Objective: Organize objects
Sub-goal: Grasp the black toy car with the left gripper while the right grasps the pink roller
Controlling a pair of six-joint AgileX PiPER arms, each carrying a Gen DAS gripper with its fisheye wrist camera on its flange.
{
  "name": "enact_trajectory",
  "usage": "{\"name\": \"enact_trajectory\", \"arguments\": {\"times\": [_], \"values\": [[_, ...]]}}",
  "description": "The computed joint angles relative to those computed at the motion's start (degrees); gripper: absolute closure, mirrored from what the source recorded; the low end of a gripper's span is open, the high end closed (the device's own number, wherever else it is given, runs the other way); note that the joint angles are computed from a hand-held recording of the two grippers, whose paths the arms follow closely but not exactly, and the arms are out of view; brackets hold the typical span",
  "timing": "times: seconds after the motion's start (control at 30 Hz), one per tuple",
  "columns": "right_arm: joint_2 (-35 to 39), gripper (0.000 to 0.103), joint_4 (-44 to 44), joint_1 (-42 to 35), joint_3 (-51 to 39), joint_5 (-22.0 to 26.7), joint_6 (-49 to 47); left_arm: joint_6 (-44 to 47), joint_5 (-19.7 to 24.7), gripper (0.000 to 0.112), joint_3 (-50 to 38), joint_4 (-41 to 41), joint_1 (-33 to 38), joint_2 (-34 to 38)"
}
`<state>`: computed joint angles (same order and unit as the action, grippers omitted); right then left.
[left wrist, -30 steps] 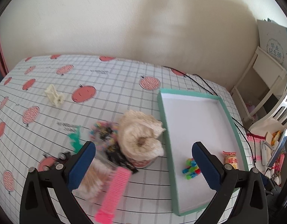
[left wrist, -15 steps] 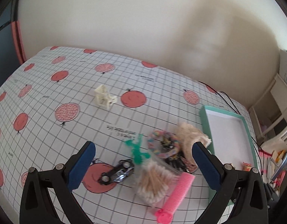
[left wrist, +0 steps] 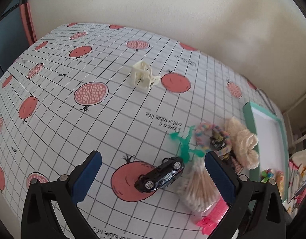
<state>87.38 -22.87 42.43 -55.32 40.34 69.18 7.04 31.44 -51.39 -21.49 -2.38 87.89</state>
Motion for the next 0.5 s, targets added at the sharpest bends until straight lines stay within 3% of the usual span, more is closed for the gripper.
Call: {"name": "enact_trajectory", "arguments": {"times": [0.13, 0.3, 0.5], "values": [[1.0, 0.026, 1.8, 0.1, -0.4, 0.1, -1.3, -0.5, 1.6, 0.010, -0.6, 2.8, -0.6, 0.6], [1.5, 0.044, 3.8, -0.4, -0.5, -0.5, -2.1, -6.6, 1.9, 0.010, -0.8, 11.8, -3.8, 0.9], [2.0, 0.057, 6.5, -1.3, -0.7, -1.6, -4.9, -6.9, 1.9, 0.013, -0.8, 13.7, -5.5, 1.4]]}}
